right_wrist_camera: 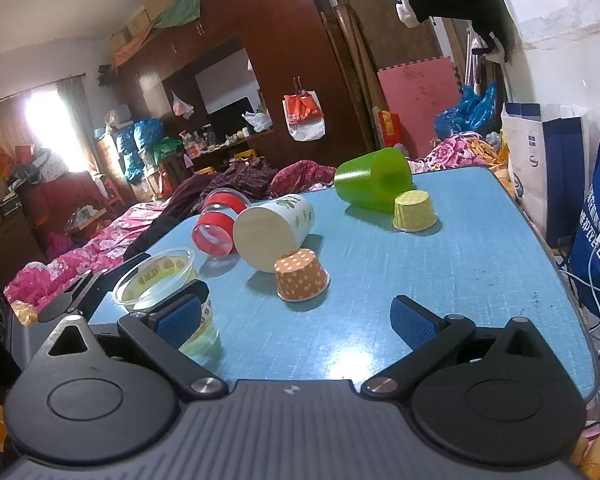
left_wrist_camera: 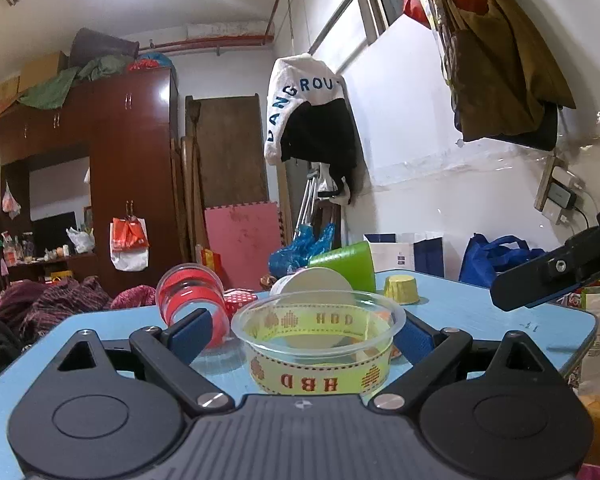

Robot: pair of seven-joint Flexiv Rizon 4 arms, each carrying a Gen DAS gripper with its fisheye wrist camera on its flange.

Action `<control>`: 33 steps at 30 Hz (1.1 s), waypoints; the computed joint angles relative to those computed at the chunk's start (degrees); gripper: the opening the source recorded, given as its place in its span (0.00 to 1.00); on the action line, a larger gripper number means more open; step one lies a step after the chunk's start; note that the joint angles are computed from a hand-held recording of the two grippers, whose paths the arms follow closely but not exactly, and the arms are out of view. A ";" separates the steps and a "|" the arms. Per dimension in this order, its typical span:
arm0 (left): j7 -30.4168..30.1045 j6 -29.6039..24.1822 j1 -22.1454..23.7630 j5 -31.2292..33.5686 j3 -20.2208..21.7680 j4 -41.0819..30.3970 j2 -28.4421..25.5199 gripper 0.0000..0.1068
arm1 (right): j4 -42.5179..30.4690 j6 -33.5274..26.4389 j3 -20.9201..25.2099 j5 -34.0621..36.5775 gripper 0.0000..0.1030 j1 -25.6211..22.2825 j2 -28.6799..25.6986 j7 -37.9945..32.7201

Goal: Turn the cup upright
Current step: 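Rotate the HBD cup upright with the left gripper, opening upward, then lower the upright HBD cup onto the table and open the left gripper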

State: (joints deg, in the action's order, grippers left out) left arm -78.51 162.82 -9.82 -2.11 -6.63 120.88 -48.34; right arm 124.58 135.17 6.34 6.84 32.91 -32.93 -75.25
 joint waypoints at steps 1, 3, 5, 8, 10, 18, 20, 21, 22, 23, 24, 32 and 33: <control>-0.36 0.01 0.36 0.73 -0.06 0.15 0.04 0.90 | -0.04 -0.06 0.00 -0.04 0.99 -0.02 -0.05 -0.01; -1.31 -0.17 1.47 3.41 -0.19 0.54 0.24 0.90 | -0.16 -0.10 0.12 -0.26 0.99 -0.26 -0.21 0.22; -2.08 0.16 2.40 6.05 -0.23 0.98 0.28 0.91 | -0.10 -0.09 0.03 -0.08 0.99 -0.19 -0.14 0.21; -1.97 1.16 2.35 6.21 -0.05 2.03 0.63 0.92 | 0.07 0.38 -0.16 0.62 0.99 0.32 0.00 -0.22; -2.54 1.24 2.90 7.09 -0.22 2.84 1.21 0.93 | 0.22 0.61 -0.42 1.59 0.99 1.02 0.31 -0.79; -8.25 1.56 7.35 15.75 -0.79 8.47 5.47 0.93 | 0.53 3.26 -1.87 8.95 0.99 6.30 1.71 -6.51; -8.91 2.56 7.36 15.45 -0.56 10.57 6.94 0.93 | 0.54 4.07 -1.84 10.83 0.99 7.58 2.17 -8.33; -9.10 3.03 7.04 14.37 -0.39 12.01 7.97 0.93 | 0.54 4.62 -1.90 12.16 0.99 8.50 2.47 -9.49; -9.10 2.35 6.54 12.88 -0.24 13.73 9.57 0.93 | 0.33 4.71 -2.00 13.39 0.99 9.28 2.69 -10.60; -9.32 1.39 6.21 11.56 -0.15 15.27 11.24 0.93 | 0.18 4.22 -2.28 14.76 0.99 10.35 3.23 -12.14; -9.62 -0.23 5.83 10.01 -0.14 16.66 13.13 0.93 | 0.02 3.52 -2.40 15.92 0.99 11.22 3.67 -13.45; -10.88 -21.73 2.68 0.81 1.82 20.02 25.58 0.93 | -4.76 -3.88 -6.15 26.28 0.99 17.75 3.94 -23.49; -10.60 -22.49 2.07 -0.04 2.26 19.77 25.63 0.93 | -4.74 -3.67 -5.25 25.59 0.99 16.74 3.71 -22.62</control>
State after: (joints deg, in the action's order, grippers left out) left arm -89.11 140.33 -7.75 -2.15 -4.36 140.65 -22.71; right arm 119.84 131.49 1.09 32.42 49.65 -29.22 -97.86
